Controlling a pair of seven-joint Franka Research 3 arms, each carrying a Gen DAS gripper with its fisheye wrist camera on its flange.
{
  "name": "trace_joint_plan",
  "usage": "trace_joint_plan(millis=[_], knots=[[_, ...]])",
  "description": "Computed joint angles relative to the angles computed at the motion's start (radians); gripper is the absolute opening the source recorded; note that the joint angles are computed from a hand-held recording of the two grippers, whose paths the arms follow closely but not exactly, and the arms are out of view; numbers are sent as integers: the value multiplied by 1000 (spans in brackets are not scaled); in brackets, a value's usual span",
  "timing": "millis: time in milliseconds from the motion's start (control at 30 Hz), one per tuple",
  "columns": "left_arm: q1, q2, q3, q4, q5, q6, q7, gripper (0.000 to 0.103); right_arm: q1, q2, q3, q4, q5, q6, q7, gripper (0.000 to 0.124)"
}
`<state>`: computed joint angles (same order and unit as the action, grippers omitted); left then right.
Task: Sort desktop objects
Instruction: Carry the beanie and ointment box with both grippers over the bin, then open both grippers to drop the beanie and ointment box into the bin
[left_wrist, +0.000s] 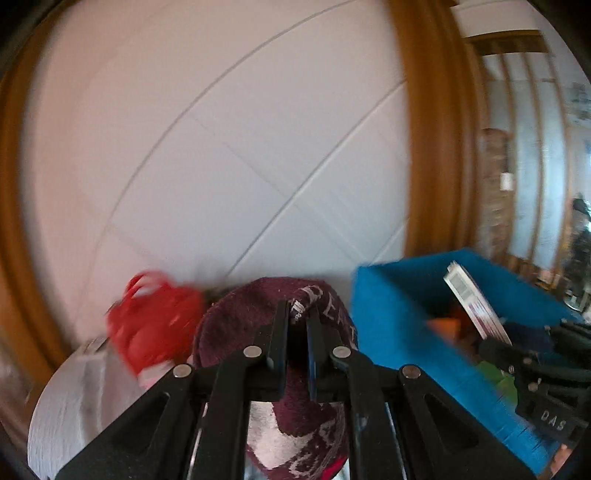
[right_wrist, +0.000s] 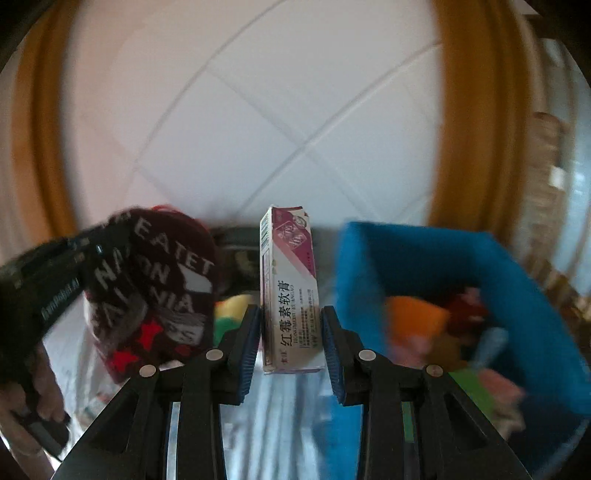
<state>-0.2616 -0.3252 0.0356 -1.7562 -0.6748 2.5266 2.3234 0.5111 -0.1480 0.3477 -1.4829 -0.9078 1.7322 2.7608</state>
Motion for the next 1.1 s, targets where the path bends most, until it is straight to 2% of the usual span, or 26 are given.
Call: trace_joint_plan(millis=[67,133,233,300,433,633,700,867,967,1033,1067,1100], knots=[[-28,22,-23,69,-11,-39,-11,8,-9,-60,2,-32,-2,-60,12,32],[-45,36,-50,112,-14,-52,-20,8,-38,-123,10,-68,11,-117,18,32],[-71,82,-89,214,-22,-129,-57,8,-86,-224,0,-134,60,-181,1,32],[-77,101,-124,248,-8,-149,-82,8,-116,-283,-1,-175,86,-230,-16,32],[-88,172,-200,334,77,-235,-174,8,-162,-384,-31,-250,144,-262,-76,32],[-118,292,-316,408,344,-367,-321,8,-223,-462,-80,-356,222,-275,-189,32],[-132,319,-337,411,407,-412,-349,8,-239,-494,-96,-403,248,-266,-219,32],[-154,325,-355,370,496,-452,-406,9,-284,-534,-104,-469,302,-238,-266,32],[-160,334,-357,374,523,-465,-423,18,-314,-552,-95,-492,320,-225,-295,32],[-158,330,-355,368,528,-453,-426,38,-337,-566,-96,-512,325,-208,-316,32],[-155,319,-351,357,519,-445,-420,58,-349,-569,-92,-514,330,-202,-323,32],[-152,312,-347,347,511,-432,-414,72,-361,-571,-87,-516,334,-197,-330,32]])
